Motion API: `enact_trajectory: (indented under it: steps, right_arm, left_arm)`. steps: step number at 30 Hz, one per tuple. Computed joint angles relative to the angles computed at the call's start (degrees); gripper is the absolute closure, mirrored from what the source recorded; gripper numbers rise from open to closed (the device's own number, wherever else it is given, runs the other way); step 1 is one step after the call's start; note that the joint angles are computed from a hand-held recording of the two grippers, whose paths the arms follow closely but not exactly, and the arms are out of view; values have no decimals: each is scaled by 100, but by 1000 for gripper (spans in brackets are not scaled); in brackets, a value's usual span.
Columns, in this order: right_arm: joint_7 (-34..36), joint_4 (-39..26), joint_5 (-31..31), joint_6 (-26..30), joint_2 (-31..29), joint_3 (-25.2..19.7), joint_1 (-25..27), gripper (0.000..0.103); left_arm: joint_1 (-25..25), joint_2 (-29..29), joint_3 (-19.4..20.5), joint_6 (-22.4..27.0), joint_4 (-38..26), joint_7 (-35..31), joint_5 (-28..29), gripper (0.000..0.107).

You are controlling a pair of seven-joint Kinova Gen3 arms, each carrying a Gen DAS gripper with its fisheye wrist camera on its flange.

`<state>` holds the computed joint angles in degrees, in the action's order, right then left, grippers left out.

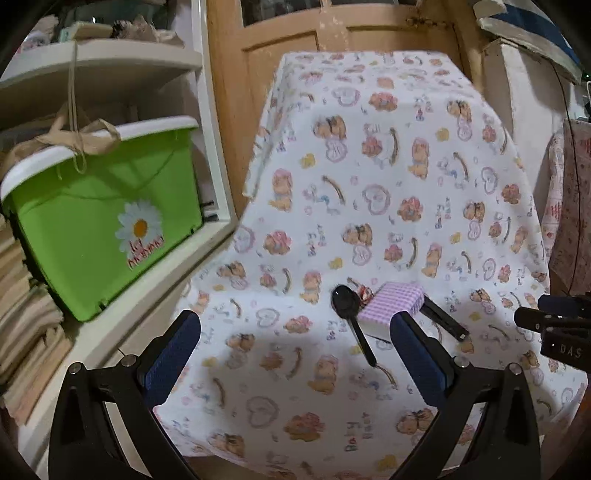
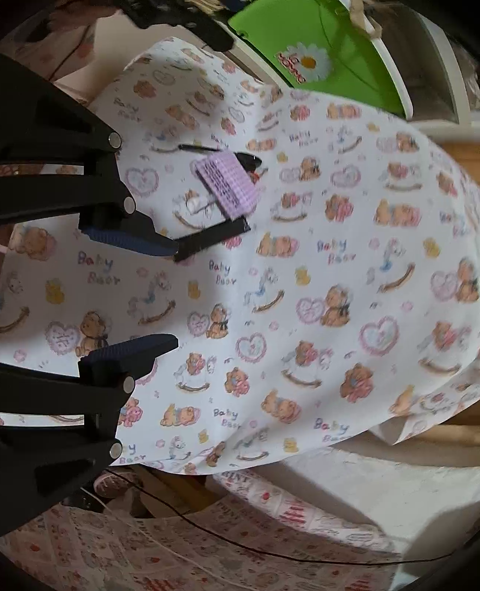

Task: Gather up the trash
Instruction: 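Raise both tools back over the black spoon and marker on the cloth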

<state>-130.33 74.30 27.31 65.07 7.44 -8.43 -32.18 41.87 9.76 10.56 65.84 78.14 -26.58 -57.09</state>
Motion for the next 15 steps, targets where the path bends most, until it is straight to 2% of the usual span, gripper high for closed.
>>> enact_trajectory:
  steps: [4, 8, 10, 12, 14, 15]
  right_arm:
    - [50, -20, -128, -31, 37, 33, 72, 57]
    - [32, -64, -125, 42, 86, 46, 45, 57]
    - [-59, -82, -6, 92, 103, 55, -16, 50]
    - [-195, -62, 141, 80, 90, 67, -70, 40]
    - [-208, -87, 148, 70, 93, 72, -58, 40]
    - [-214, -102, 150, 76, 100, 76, -51, 40]
  left_arm:
    - [51, 194, -76, 109, -84, 25, -83, 6]
    - [-39, 246, -169, 79, -162, 98, 250, 6]
    - [-113, 264, -142, 27, -149, 306, 246, 6]
    - [-13, 357, -313, -140, -223, 316, -67, 6]
    - [109, 547, -399, -75, -382, 64, -533, 6]
    - [242, 590, -566, -98, -399, 39, -674, 6]
